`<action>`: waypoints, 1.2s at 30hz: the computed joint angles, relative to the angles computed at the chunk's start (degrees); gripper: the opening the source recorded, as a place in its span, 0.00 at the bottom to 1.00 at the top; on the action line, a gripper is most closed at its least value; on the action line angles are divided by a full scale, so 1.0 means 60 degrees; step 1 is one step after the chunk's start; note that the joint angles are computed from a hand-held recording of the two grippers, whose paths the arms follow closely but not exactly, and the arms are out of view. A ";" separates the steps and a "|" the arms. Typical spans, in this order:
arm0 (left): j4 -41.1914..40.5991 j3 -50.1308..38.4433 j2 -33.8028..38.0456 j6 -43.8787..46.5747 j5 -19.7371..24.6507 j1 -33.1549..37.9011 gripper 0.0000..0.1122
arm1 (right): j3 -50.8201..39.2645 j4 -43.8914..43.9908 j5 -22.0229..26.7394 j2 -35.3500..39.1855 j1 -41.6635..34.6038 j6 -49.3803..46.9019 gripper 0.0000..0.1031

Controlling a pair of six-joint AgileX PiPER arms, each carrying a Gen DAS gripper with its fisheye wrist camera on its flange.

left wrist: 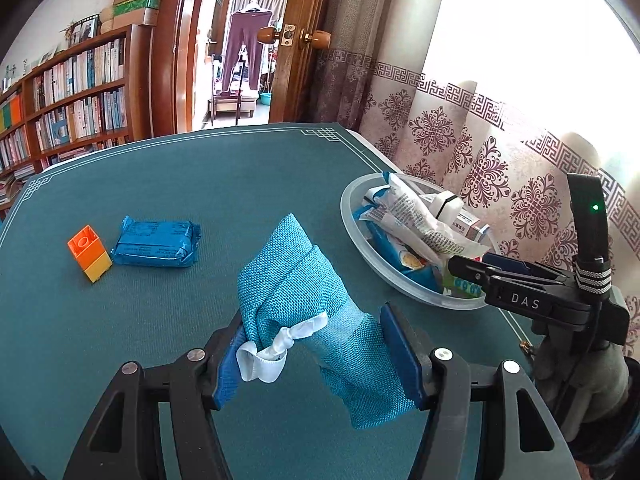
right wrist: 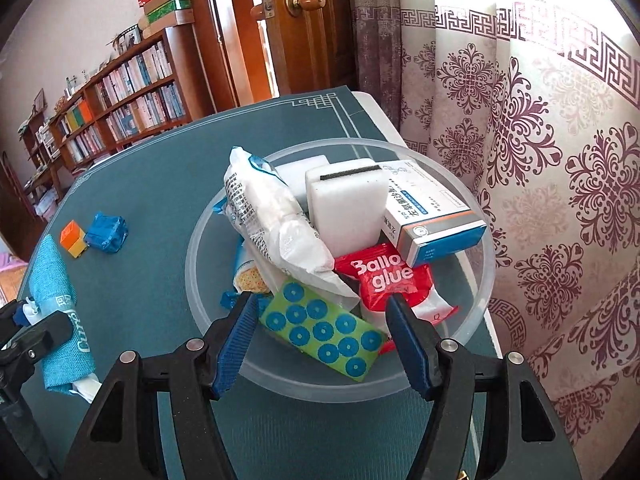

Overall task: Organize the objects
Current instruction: 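Drop the green card into the bowl with the right tool while the left carries the cloth, then lower the teal cloth into the bowl and open the left tool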

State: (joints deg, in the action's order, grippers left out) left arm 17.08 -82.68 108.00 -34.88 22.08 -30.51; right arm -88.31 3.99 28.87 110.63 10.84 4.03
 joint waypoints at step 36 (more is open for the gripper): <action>-0.4111 -0.6411 0.4139 0.2996 0.1771 -0.0104 0.81 | 0.1964 0.2819 -0.1205 -0.1896 -0.1214 -0.2532 0.67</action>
State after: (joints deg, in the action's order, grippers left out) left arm -7.58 -121.14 132.83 -16.91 32.71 -31.14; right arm -76.52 20.90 21.63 99.25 3.56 -11.16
